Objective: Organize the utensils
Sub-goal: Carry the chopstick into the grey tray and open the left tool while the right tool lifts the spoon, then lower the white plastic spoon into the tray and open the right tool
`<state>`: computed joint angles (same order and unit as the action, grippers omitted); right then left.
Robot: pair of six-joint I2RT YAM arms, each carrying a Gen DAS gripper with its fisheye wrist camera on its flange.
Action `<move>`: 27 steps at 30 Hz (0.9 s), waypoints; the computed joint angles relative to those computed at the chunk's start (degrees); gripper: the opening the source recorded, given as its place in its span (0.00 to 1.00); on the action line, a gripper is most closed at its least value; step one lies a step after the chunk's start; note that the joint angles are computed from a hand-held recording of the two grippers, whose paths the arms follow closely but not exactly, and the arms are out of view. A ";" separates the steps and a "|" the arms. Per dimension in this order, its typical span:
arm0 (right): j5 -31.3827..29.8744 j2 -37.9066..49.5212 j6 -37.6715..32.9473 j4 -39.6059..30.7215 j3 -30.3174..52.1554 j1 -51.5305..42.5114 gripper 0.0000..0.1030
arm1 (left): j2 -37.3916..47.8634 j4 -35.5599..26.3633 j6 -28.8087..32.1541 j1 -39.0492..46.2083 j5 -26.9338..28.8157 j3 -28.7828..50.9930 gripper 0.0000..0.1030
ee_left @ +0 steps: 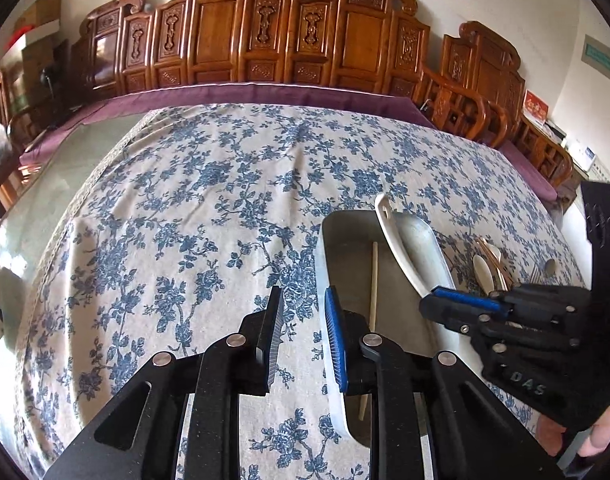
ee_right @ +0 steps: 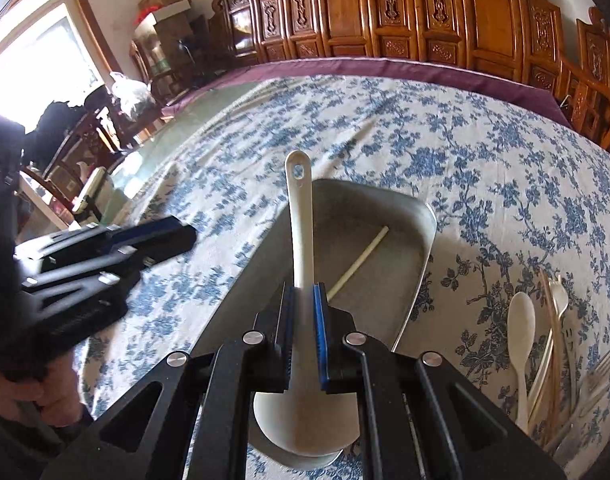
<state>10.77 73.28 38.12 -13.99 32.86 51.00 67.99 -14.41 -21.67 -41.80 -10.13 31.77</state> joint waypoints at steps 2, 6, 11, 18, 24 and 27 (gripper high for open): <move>-0.87 1.70 0.10 1.73 -0.69 -0.49 0.11 | -0.26 0.06 -0.08 0.44 0.13 -0.15 0.19; -0.58 5.24 0.30 3.76 -1.18 -0.18 0.11 | -0.58 0.49 -0.29 1.08 0.58 -0.49 0.20; -0.76 6.18 0.21 5.15 -1.73 -0.77 0.11 | -0.56 0.37 -0.31 0.53 0.10 -0.33 0.20; 2.01 -3.73 -0.91 0.68 -3.89 0.35 0.11 | -0.77 0.28 -1.38 -2.16 -1.46 -0.14 0.26; 7.13 -23.14 -0.67 -14.87 -6.36 2.83 0.11 | -1.32 -0.42 -3.97 -7.82 -5.39 0.66 0.35; 9.14 -34.45 -0.49 -26.14 -6.92 2.95 0.11 | -1.56 -0.98 -5.82 -10.72 -7.74 0.99 0.52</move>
<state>19.91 38.84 37.63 -40.13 25.94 53.95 66.43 -15.39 -27.50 -52.51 -17.87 32.76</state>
